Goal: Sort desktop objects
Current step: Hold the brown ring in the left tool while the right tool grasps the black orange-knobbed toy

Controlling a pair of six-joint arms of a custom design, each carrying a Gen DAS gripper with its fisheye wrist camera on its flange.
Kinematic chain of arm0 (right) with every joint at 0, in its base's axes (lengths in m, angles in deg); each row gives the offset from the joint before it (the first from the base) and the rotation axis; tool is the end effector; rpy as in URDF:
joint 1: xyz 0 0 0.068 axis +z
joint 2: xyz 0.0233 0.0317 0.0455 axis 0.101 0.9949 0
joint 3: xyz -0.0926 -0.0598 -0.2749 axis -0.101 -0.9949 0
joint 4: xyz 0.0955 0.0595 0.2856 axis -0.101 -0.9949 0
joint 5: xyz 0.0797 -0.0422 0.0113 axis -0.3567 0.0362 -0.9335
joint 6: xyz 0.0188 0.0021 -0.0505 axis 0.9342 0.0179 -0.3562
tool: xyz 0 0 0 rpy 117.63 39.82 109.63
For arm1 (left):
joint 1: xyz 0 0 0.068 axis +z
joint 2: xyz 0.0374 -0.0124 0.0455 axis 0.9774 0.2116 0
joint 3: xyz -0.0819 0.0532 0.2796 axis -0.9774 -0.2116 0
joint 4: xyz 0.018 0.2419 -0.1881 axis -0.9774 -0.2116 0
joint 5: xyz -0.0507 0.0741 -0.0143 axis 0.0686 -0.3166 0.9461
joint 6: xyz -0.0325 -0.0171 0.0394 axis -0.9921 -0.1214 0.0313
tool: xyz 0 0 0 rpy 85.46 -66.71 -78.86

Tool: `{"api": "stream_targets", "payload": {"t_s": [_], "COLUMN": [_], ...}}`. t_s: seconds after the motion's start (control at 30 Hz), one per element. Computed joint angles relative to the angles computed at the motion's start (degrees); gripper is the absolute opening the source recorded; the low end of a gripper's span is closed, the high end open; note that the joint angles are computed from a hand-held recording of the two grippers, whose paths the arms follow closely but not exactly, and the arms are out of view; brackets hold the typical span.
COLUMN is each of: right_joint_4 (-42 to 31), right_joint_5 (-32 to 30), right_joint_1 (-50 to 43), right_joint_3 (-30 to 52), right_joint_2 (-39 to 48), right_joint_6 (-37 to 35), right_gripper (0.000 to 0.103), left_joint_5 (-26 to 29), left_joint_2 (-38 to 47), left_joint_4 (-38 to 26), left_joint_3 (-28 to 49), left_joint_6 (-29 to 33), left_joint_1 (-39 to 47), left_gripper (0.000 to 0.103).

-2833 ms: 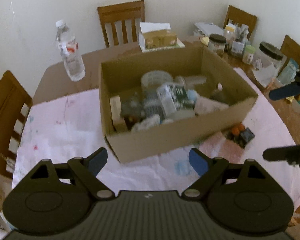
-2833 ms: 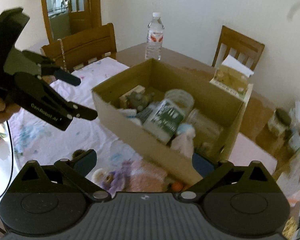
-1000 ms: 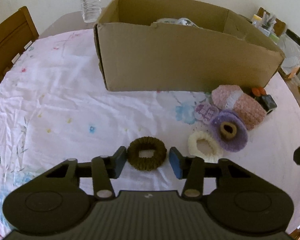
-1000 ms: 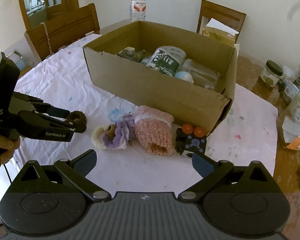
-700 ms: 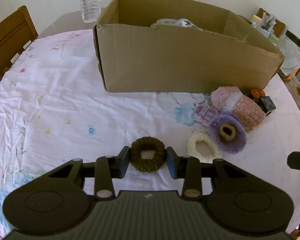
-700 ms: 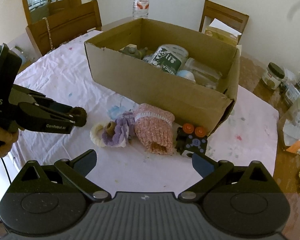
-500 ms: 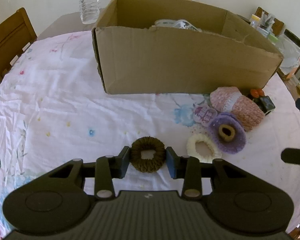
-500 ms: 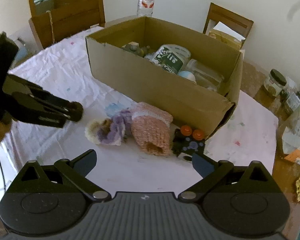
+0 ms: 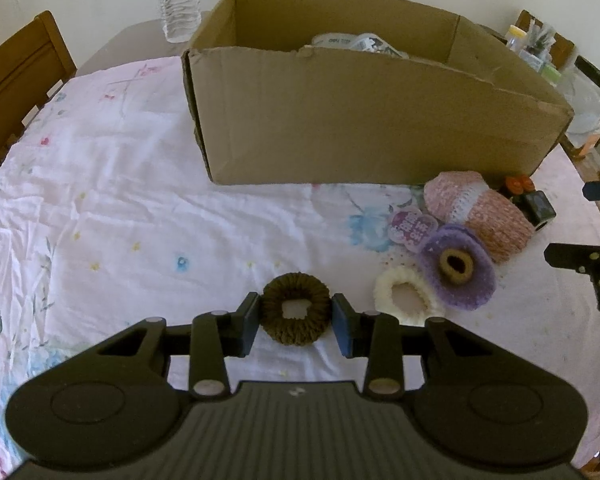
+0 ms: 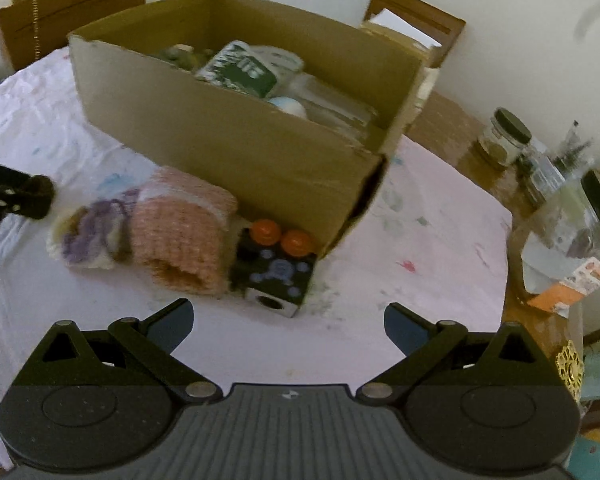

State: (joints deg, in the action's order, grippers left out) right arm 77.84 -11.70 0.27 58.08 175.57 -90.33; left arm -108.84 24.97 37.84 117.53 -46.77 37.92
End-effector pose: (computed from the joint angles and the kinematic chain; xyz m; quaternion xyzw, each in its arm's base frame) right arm 0.3491 -0.0227 0.0895 -0.3683 0.8823 0.0285 0.2915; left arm 0.2493 -0.1890 0.0732 -0.1338 0.9517 0.0153 0.2758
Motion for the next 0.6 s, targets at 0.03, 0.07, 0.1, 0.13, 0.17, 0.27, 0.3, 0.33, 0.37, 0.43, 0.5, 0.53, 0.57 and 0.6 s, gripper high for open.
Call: {"api": "stream_targets", "payload": {"t_s": [0.03, 0.07, 0.1, 0.13, 0.17, 0.27, 0.3, 0.33, 0.37, 0.43, 0.5, 0.53, 0.57, 0.6], "right_joint_4": [-1.08, -2.03, -2.93, -3.85, -4.72, -5.17, -4.28, -2.77, -1.1, 0.96, 1.11, 1.74, 2.45, 2.72], "right_joint_5": [-1.12, -2.43, -3.97, -5.33, -6.72, -9.32, -9.17, -8.52, -7.56, -6.47, -7.04, -6.81, -6.17, -5.19], "right_joint_1": [-0.24, -0.42, -0.56, -0.44, -0.34, 0.88, 1.54, 2.16, 2.7, 2.9, 1.98, 1.66, 1.44, 1.35], "right_joint_3": [0.48, 0.79, 0.96, 1.25, 1.51, 1.66, 1.2, 0.6, 0.05, -0.34, 0.33, 0.47, 0.92, 1.55], "right_joint_2": [-0.01, -0.17, -0.47, -0.63, -0.74, -0.94, -1.13, -1.28, -1.35, -1.34, -0.99, -0.82, -0.28, 0.44], "right_joint_6": [-0.29, -0.72, -1.2, -1.35, -1.32, -0.95, -0.83, -0.5, 0.0, 1.66, 4.19, 5.66, 7.23, 8.58], "right_gripper": [0.103, 0.103, 0.103, 0.103, 0.103, 0.102, 0.102, 0.101, 0.099, 0.099, 0.099, 0.099, 0.099, 0.099], "left_joint_5": [-0.04, -0.06, -0.04, 0.01, 0.06, 0.14, 0.14, 0.12, 0.13, 0.11, 0.2, 0.22, 0.23, 0.34], "left_joint_2": [0.07, 0.13, 0.19, 0.22, 0.17, 0.21, 0.17, 0.19, 0.19, 0.01, -0.07, -0.01, 0.1, 0.24], "left_joint_4": [-0.13, -0.22, -0.33, -0.45, -0.51, -0.87, -0.93, -0.94, -0.87, -0.84, -0.68, -0.67, -0.69, -0.66], "left_joint_3": [0.1, 0.15, 0.22, 0.3, 0.29, 0.5, 0.52, 0.54, 0.54, 0.51, 0.49, 0.56, 0.67, 0.79], "left_joint_6": [-0.11, -0.21, -0.4, -0.62, -0.71, -0.83, -0.77, -0.71, -0.5, -0.34, -0.26, -0.23, -0.16, -0.02], "left_joint_1": [-0.02, -0.01, -0.01, 0.03, 0.08, 0.14, 0.18, 0.18, 0.3, 0.43, 0.62, 0.68, 0.7, 0.74], "left_gripper": [0.037, 0.037, 0.037, 0.037, 0.037, 0.037, 0.037, 0.037, 0.037, 0.037, 0.037, 0.037, 0.037, 0.037]}}
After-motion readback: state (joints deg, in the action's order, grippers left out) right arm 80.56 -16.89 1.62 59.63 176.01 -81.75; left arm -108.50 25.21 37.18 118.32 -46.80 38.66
